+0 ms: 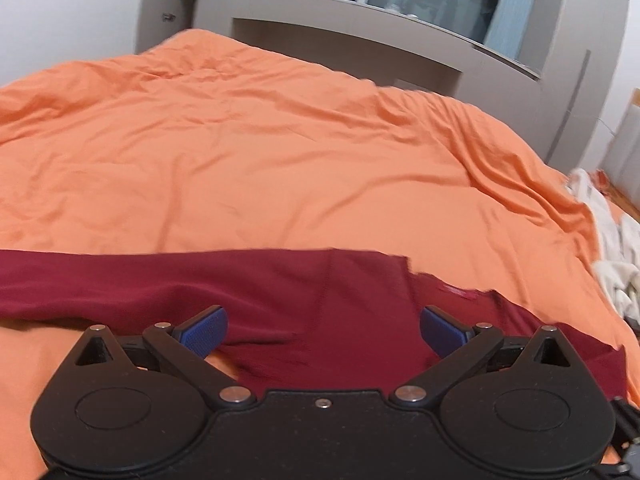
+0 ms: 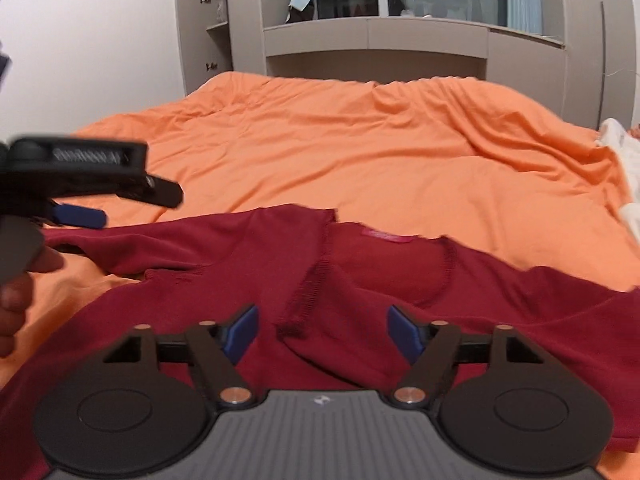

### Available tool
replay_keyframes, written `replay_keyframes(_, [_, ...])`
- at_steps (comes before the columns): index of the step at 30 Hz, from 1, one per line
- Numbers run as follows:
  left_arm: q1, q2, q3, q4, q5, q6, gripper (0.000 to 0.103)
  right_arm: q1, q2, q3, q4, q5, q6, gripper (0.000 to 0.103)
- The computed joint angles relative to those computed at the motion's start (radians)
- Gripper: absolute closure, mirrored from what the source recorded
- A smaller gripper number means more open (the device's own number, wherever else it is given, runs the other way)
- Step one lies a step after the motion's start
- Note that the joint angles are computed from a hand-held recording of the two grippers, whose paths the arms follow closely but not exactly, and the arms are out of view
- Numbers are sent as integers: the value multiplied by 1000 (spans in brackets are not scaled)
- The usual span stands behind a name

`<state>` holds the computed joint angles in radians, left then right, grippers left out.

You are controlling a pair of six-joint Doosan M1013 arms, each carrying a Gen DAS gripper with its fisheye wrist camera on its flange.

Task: Fold small clothes
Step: 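Grasp the sleeve cuff with the right gripper and lift it, then fold the sleeve across the chest with the right gripper and release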

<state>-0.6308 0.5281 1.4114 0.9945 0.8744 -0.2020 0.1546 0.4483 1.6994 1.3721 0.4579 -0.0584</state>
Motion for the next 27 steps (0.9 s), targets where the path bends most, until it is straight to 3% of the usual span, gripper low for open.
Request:
replay_keyframes(2, [2,16,-18,-21,-37,34,1,-34,-9,6,29,7,-28,6])
replay_keyframes(5, [3,50,-54,-68,-100,117,1,-74,-11,-2,44,-42,-35,0])
replay_keyframes(9, [3,105,-117,-150,-145,255,1,-120,4,-29,-2,-146,51,0])
replay_keyframes(13, [6,145,-168,-233,-145,368,17,-161,47,-78,-16,-153,132,3])
replay_keyframes(15, [6,156,-183,-253,-127,383,29,-178,70,-101,2,-127,165,14])
replay_keyframes(16, [8,160,-189,-269,-120,393,42,-185,82,-112,25,-110,162,18])
replay_keyframes(17, [12,161,-191,-287,-122,403,63,-192,92,-120,67,-90,143,18])
replay_keyframes(18, [16,163,-193,-313,-128,417,73,-195,107,-137,65,-74,166,18])
replay_keyframes(19, [21,166,-198,-339,-127,435,89,-198,118,-153,24,-57,223,22])
replay_keyframes(20, [23,162,-191,-351,-140,443,103,-203,128,-165,2,-38,250,34])
replay_keyframes(21, [24,159,-185,-341,-154,432,103,-204,134,-173,-7,-31,261,44])
replay_keyframes(22, [19,156,-177,-302,-154,394,103,-199,139,-181,-29,-46,286,73])
replay_keyframes(23, [14,151,-170,-264,-152,361,103,-192,141,-184,-48,-71,315,92])
replay_keyframes(27, [-6,126,-138,-110,-60,222,103,-181,134,-171,-9,-141,288,92])
